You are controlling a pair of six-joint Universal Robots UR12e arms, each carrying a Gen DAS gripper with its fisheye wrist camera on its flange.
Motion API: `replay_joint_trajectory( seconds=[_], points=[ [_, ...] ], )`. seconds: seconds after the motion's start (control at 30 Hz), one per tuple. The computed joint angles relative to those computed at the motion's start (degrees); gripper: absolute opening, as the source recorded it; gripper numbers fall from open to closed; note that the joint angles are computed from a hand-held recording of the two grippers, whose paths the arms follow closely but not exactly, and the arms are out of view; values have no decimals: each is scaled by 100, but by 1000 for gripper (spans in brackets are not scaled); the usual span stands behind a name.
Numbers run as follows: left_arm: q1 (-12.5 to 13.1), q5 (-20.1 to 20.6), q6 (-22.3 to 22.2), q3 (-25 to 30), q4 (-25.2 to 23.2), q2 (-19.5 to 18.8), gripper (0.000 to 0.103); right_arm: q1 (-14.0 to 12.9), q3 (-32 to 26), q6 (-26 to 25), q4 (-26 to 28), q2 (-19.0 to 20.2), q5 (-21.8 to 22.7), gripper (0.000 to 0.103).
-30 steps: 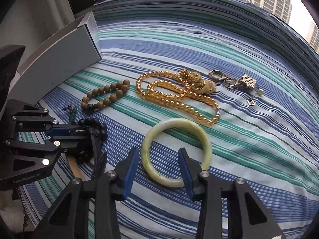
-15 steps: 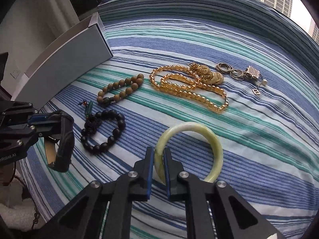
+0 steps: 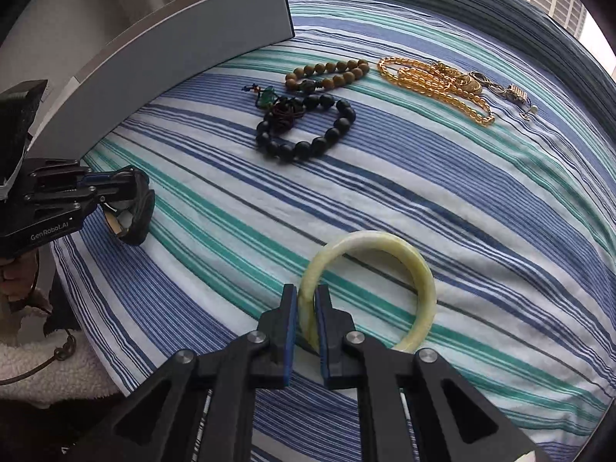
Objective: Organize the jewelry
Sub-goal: 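Grasp the black-strap watch with the left tool while the right tool grasps the jade bangle, then carry the watch and jade bangle into the white box and release both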
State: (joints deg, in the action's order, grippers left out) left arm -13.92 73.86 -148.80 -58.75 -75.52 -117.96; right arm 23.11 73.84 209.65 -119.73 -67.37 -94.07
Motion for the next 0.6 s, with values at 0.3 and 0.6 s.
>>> replay_joint_trajectory(
  seconds=[0.3,0.6],
  points=[
    [262,-645,203,-105,-344,151,71,-20,100,125,17,-231,145,44],
    [47,-311,291,17,-221,48,45,19,-164,-39,247,43,77,44]
  ],
)
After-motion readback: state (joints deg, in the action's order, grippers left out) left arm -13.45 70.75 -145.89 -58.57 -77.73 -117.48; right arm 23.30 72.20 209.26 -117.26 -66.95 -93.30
